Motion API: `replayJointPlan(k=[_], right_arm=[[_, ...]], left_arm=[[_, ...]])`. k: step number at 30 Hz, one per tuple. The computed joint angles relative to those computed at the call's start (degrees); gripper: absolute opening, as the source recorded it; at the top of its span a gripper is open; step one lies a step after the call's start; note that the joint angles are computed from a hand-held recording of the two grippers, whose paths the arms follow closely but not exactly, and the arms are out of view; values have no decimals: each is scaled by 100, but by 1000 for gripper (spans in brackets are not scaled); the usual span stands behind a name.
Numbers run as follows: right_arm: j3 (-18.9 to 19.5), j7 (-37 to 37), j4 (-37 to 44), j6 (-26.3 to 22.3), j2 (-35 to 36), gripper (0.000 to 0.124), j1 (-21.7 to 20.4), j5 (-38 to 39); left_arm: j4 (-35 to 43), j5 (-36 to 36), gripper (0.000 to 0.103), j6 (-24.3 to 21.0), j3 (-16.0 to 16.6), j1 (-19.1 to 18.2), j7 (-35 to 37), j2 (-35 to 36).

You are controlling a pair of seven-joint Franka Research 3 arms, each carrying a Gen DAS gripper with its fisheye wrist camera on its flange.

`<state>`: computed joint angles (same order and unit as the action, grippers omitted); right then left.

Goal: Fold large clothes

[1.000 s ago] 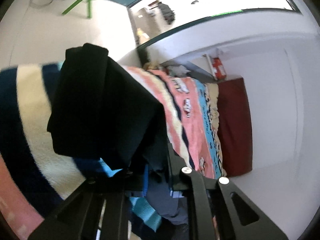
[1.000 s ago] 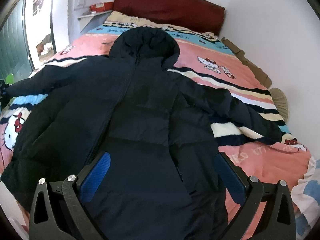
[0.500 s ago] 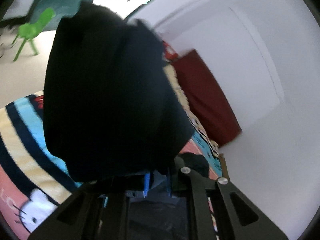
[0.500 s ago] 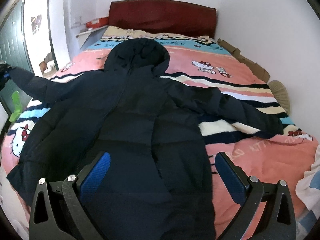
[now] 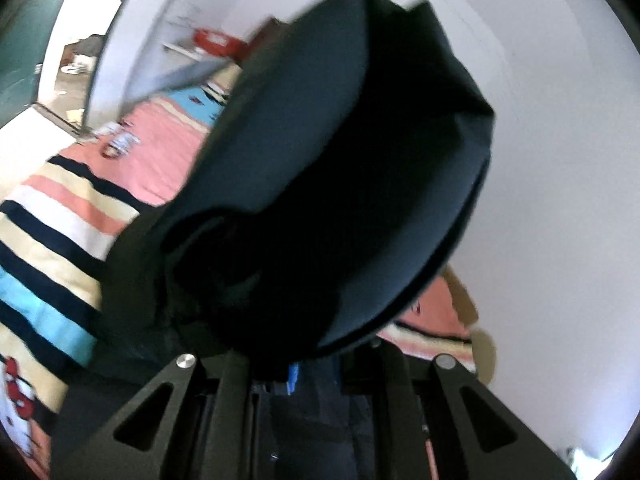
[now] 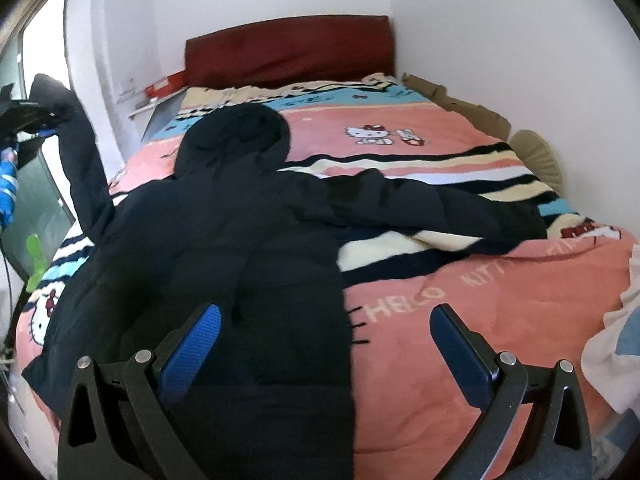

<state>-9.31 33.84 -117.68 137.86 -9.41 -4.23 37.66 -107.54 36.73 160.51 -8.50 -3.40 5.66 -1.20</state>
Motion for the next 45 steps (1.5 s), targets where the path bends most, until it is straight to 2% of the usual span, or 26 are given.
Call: replayJointPlan(k=[3,5,8,9,12,14,15,16,20,22,25,27,30,33,36,42,45], right_arm=[[-46,-8,118,81,155,102,-55,71],[-67,37,202,137,269,102,-111,106],[-56,154,331,246,474,102,-203,61],[-45,213,370,276,538,102,-231,31],[-13,412,480,330,734,102,-312,-84],[16,524,524,351,825,102,-352,-155],[28,572,544,347,865,102,-369,-185],[40,596,561,339,891,102,-383,-204],[78,610,548,396,893,102,-413,-264],[85,628,521,415,847,102,-417,-295],[78,629,466,418,745,102,-416,-305],[62,605,425,408,647,102,-412,-279],[31,546,352,402,472,102,-392,-230],[9,507,286,325,279,102,-342,-188],[7,445,288,170,136,102,-248,-131],[169,343,427,26,79,102,77,-131],[331,337,576,23,206,102,302,-202]], left_arm=[[500,-25,12,-303,-174,-302,83,615],[1139,-159,12,-531,-181,-525,309,1246],[1636,-439,12,-681,-75,-927,633,1897],[1601,-297,12,-825,-192,-954,465,1977],[2013,-819,12,-953,-107,-1096,1067,2564],[2460,-1064,12,-1344,-93,-1170,1520,3004],[2650,-1228,12,-1493,25,-1331,1716,3199],[2639,-1202,12,-1658,-58,-1349,1692,3226],[2884,-1456,15,-1945,-21,-1440,2053,3529],[2652,-1587,28,-1802,-32,-1346,2230,3393],[2499,-1603,42,-1731,8,-1400,2289,3201],[2221,-1505,47,-1558,45,-1423,2288,2894],[1707,-1537,48,-1263,-36,-1290,2459,2341],[1260,-1495,48,-1225,-65,-1206,2607,1759],[779,-1258,48,-1328,-62,-1134,2676,1097],[-69,-802,48,-2007,-65,-702,2843,-188],[-542,-728,48,-1932,-33,-407,2704,-625]])
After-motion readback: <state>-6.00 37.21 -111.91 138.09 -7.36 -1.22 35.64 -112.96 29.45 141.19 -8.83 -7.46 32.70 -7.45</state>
